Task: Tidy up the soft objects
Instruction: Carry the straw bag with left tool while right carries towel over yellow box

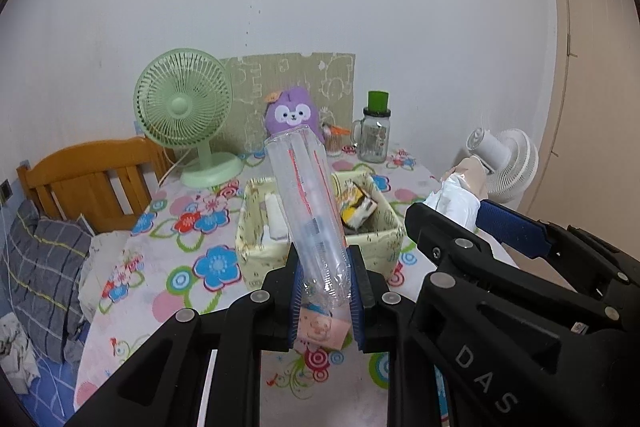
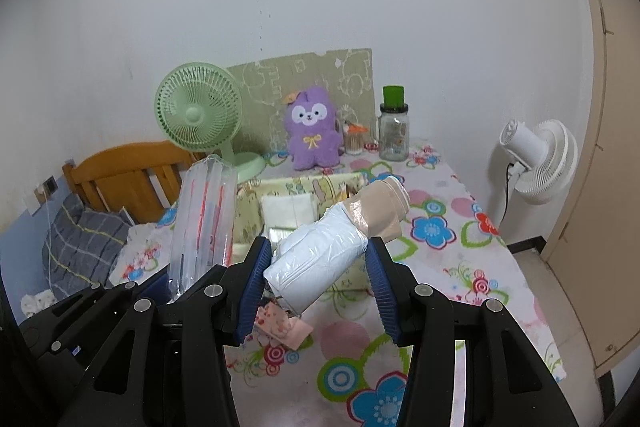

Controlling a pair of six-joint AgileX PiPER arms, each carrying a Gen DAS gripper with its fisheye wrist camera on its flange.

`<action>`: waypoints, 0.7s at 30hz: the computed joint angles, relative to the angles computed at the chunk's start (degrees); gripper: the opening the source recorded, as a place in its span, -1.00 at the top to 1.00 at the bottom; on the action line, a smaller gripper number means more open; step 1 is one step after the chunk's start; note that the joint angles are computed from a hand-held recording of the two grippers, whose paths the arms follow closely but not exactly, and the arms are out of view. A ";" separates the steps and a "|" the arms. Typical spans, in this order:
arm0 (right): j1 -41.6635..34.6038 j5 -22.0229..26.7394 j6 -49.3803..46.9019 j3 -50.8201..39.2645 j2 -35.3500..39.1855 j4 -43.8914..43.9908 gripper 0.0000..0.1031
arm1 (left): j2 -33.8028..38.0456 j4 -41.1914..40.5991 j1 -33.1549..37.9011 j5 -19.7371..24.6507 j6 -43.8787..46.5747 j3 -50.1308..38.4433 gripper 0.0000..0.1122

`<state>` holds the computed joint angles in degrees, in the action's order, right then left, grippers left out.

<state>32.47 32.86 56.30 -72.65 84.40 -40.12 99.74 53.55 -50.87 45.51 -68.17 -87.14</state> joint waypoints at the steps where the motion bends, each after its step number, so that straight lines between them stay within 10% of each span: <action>1: -0.08 0.07 -0.15 -0.40 0.16 0.03 -0.02 | 0.18 -0.26 0.24 -0.06 0.51 -0.52 0.66; 21: -5.18 -0.13 -13.44 -14.85 11.50 10.67 -0.02 | 8.24 -9.22 7.65 -1.40 12.62 -13.13 0.66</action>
<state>27.29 32.73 42.85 -87.49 95.90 -29.45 107.99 44.33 -43.22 44.11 -55.56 -100.27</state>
